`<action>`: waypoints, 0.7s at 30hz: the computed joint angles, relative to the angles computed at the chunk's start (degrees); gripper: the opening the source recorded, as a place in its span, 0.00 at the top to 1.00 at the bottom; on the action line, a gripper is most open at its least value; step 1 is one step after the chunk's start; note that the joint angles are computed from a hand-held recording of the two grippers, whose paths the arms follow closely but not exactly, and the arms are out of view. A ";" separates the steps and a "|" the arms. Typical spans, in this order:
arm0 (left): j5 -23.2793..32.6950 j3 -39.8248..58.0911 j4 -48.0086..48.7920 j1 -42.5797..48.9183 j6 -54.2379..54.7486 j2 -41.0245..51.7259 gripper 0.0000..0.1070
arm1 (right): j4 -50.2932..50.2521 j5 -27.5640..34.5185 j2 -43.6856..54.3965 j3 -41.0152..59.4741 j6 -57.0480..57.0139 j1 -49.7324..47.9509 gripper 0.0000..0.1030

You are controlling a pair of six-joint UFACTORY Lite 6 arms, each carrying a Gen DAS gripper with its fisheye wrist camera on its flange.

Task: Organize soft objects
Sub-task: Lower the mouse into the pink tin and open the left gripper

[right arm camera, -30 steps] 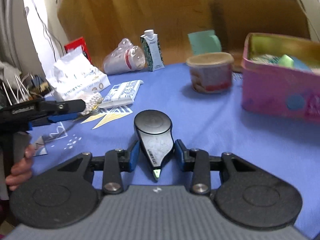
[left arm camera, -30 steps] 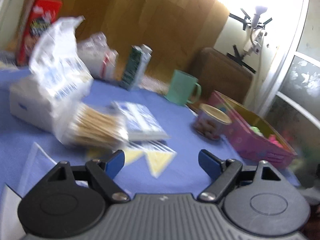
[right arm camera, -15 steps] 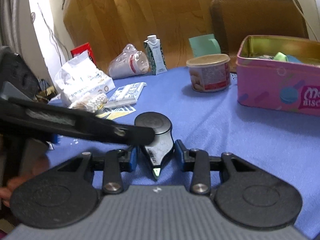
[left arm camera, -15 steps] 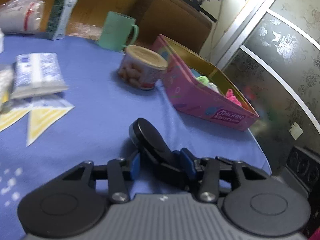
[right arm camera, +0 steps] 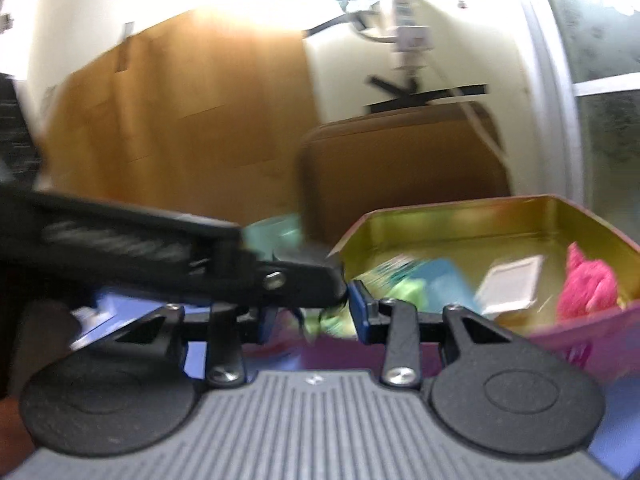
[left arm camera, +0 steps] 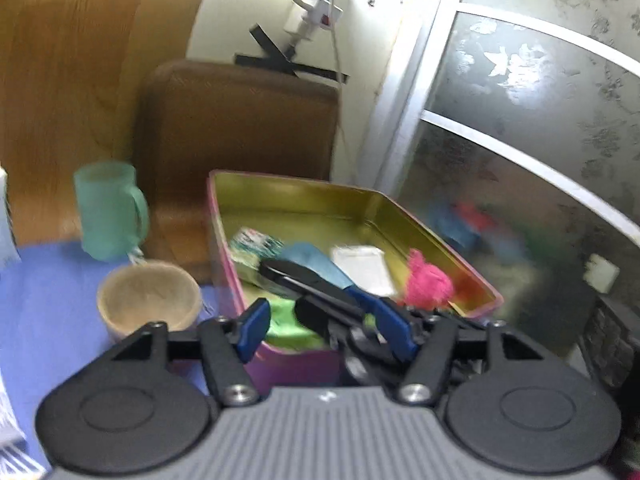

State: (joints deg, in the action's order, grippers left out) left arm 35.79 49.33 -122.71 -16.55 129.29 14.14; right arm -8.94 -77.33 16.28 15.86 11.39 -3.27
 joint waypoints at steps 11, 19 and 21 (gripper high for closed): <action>14.99 -15.08 15.69 32.13 3.77 -1.87 0.39 | 5.04 -5.99 7.62 2.62 -2.53 0.86 0.50; 19.65 -11.76 23.19 57.65 6.76 6.81 0.39 | -0.67 10.28 2.38 7.88 -0.33 16.83 0.50; 19.75 -8.82 22.62 59.36 5.83 10.68 0.39 | 1.07 18.07 5.11 14.78 0.23 23.21 0.50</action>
